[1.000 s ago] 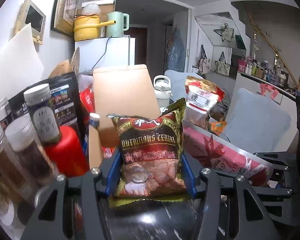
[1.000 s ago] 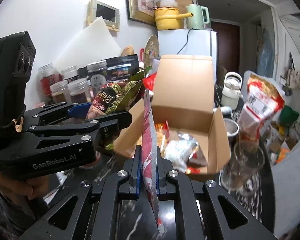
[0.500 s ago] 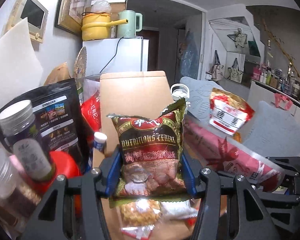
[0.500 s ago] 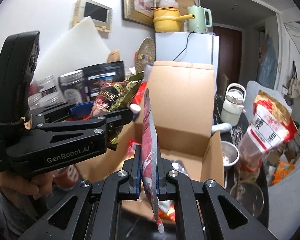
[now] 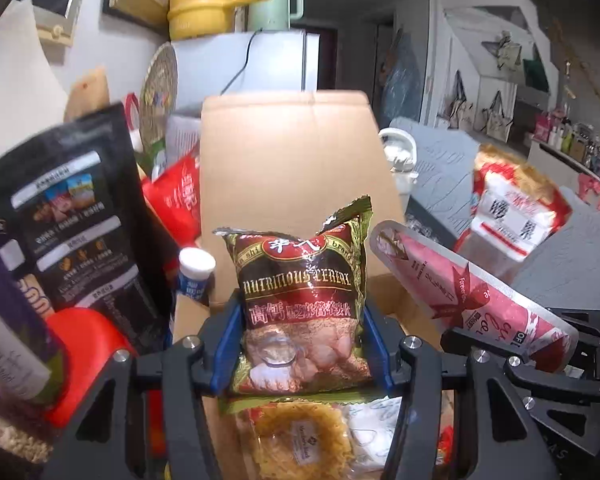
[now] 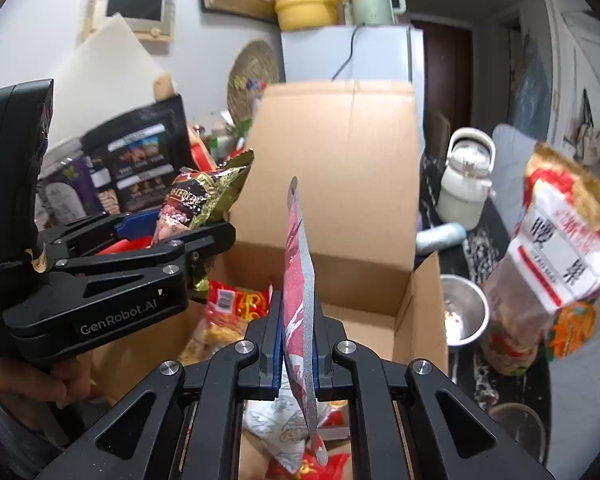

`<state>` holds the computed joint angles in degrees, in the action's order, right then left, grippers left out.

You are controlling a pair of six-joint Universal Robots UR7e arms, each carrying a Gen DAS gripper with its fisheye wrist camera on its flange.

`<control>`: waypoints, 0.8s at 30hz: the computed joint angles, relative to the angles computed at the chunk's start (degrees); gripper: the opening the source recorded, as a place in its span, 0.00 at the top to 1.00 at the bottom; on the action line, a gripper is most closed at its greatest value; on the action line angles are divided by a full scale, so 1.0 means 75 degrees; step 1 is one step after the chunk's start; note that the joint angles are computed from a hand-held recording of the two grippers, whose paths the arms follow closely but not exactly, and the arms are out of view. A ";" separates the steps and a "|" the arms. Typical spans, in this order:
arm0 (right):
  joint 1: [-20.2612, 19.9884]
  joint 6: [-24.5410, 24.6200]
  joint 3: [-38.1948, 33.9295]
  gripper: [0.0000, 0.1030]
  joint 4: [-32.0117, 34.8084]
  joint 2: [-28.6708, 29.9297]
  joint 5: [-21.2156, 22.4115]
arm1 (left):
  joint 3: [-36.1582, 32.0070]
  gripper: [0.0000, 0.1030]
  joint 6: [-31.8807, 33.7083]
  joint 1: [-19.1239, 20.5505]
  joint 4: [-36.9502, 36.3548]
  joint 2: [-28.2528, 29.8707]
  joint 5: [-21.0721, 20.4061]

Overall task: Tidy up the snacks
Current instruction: 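Lower both packets into the box and open both grippers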

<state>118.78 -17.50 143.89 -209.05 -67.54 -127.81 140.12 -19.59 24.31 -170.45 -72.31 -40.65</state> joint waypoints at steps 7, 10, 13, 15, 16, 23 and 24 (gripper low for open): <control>-0.0652 0.0318 -0.0194 0.90 0.0847 -0.0106 0.0347 | -0.0526 0.48 -0.0234 0.0668 0.0882 0.0378 -0.0481; -0.0790 0.0340 -0.0269 0.90 0.1033 -0.0008 0.0185 | -0.0694 0.48 -0.0435 0.0806 0.1373 0.0571 -0.0390; -0.0931 0.0365 -0.0277 0.90 0.1118 0.0096 0.0110 | -0.0879 0.48 -0.0682 0.0993 0.1890 0.0738 -0.0496; -0.0991 0.0367 -0.0282 0.90 0.1109 0.0218 -0.0034 | -0.1019 0.48 -0.0905 0.1124 0.2273 0.0816 -0.0673; -0.0991 0.0360 -0.0296 0.90 0.1068 0.0319 -0.0202 | -0.1068 0.48 -0.0981 0.1147 0.2411 0.0854 -0.0699; -0.1107 0.0475 -0.0265 0.90 0.1123 0.0559 -0.0564 | -0.1527 0.48 -0.1313 0.1214 0.3541 0.1260 -0.0689; -0.1133 0.0554 -0.0271 0.90 0.1187 0.0563 -0.0609 | -0.1581 0.48 -0.1338 0.1212 0.3645 0.1297 -0.0657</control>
<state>110.28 -13.34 141.85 -200.15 -63.32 -132.38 128.26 -29.63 33.40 -143.11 -62.58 -45.58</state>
